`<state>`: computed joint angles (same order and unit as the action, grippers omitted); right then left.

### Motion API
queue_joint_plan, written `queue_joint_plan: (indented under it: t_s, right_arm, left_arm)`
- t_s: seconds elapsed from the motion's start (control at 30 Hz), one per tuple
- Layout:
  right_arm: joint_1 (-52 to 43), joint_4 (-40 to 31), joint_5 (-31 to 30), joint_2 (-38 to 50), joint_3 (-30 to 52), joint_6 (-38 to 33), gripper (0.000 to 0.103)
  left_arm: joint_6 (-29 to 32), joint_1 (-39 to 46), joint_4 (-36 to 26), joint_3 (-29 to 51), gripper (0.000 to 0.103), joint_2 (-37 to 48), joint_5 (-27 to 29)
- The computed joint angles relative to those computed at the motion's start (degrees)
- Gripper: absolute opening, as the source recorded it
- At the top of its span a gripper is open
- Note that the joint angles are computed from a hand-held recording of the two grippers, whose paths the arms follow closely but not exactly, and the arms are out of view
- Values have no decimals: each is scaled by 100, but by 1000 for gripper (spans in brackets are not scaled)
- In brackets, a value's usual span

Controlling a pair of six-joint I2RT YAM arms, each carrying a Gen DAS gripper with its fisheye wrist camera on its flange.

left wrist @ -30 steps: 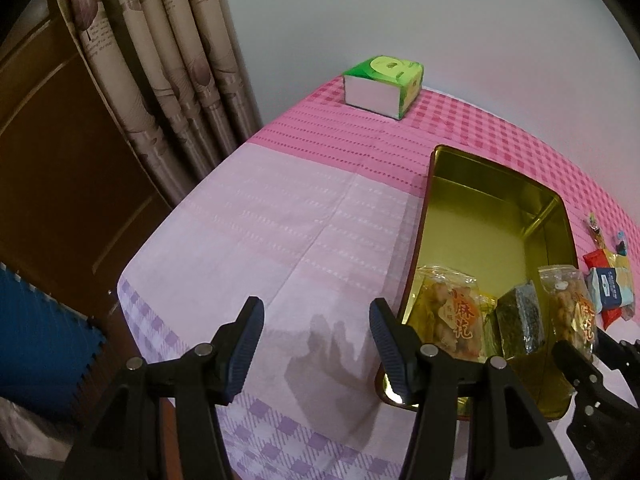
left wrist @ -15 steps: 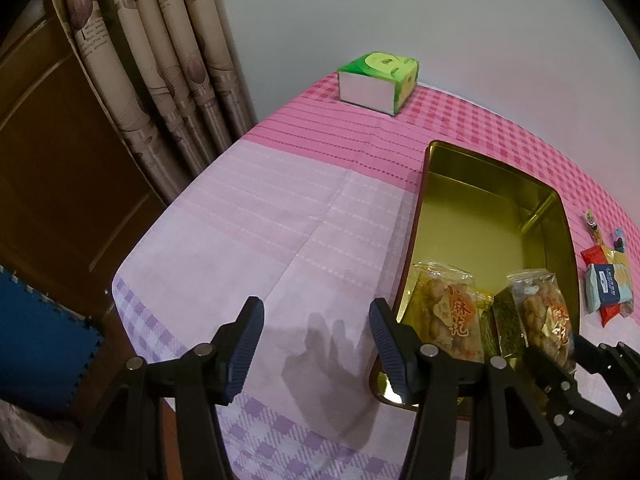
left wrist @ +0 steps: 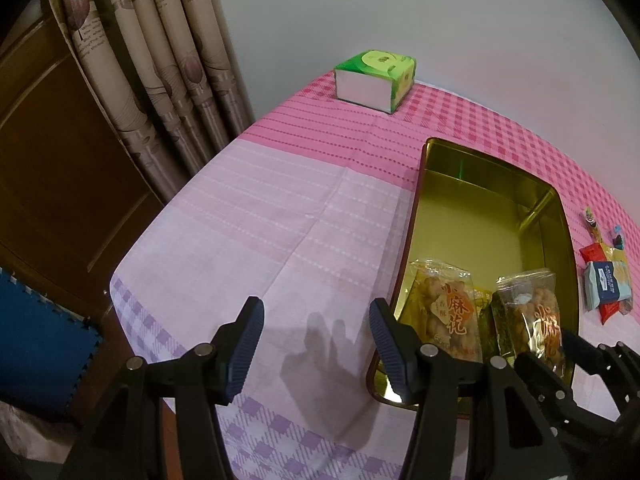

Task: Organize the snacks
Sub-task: 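Lower the twisted-snack bag into the tin and open the right gripper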

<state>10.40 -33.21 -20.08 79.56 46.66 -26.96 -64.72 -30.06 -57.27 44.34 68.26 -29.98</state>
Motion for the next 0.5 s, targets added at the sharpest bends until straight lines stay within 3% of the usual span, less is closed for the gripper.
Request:
queue_joint_plan:
  t_s: [0.27,0.5]
  right_arm:
    - [-462,-228,-274,-142,149,-171,51]
    - [-1497,-444,-570,107,619,-618,52]
  left_arm:
    - [17,-20,2,-3,56,28,-24]
    - [79,-32,14,11,56,84,-54]
